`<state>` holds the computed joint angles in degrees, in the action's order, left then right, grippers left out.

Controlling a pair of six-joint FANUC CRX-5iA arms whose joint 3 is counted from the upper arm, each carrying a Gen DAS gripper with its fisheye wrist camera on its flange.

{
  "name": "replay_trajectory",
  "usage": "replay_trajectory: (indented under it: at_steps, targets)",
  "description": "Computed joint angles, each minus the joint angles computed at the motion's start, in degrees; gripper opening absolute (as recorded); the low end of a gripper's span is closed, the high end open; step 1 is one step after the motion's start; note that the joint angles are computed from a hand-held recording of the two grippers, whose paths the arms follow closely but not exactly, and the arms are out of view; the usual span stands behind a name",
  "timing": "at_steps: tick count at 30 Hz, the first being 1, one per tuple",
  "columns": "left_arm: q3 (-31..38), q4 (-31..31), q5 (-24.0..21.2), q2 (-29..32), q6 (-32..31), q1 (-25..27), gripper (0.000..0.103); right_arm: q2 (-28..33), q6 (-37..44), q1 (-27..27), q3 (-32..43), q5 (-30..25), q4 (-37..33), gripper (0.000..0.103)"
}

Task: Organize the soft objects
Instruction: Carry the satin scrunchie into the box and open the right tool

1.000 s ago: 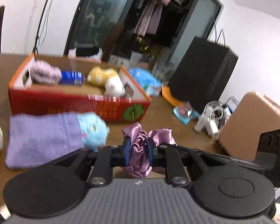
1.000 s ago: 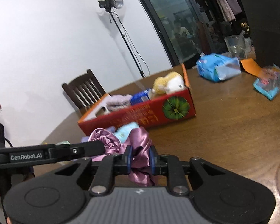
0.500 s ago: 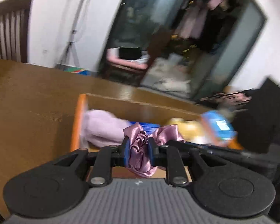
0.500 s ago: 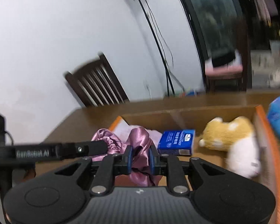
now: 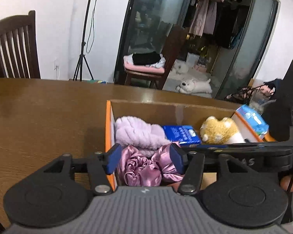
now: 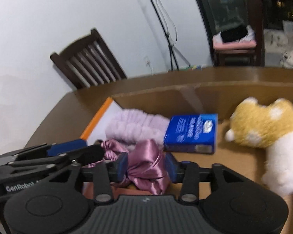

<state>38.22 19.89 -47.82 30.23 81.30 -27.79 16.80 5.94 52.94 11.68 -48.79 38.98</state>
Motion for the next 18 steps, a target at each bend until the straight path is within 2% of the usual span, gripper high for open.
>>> replay_trajectory:
  at_steps: [2, 4, 6, 8, 12, 18]
  targets:
    - [-2.9, 1.9, 1.0, -2.7, -1.3, 0.4, 0.062, -1.5, -2.0, 1.3, -1.4, -2.2, 4.2, 0.046]
    - [-7.6, 5.0, 3.1, -6.5, -5.5, 0.7, 0.067, -3.7, -3.1, 3.0, -3.0, -4.2, 7.7, 0.051]
    - [-11.5, 5.1, 5.0, -10.3, -7.9, 0.6, 0.071, -5.9, -3.9, 5.3, -4.3, -7.9, 11.6, 0.055]
    - [-14.3, 2.8, 6.2, -13.7, -7.8, 0.1, 0.072, -7.9, -4.4, 7.9, -5.6, -11.8, 15.5, 0.057]
    - [-23.4, -0.9, 10.7, -22.6, -8.7, -0.8, 0.081, -12.3, -7.7, 14.5, -8.9, -20.5, 21.3, 0.066]
    - [-40.5, -5.6, 19.6, -37.6, -6.1, -2.8, 0.090, -16.5, -19.2, 26.8, -15.6, -32.5, 29.4, 0.071]
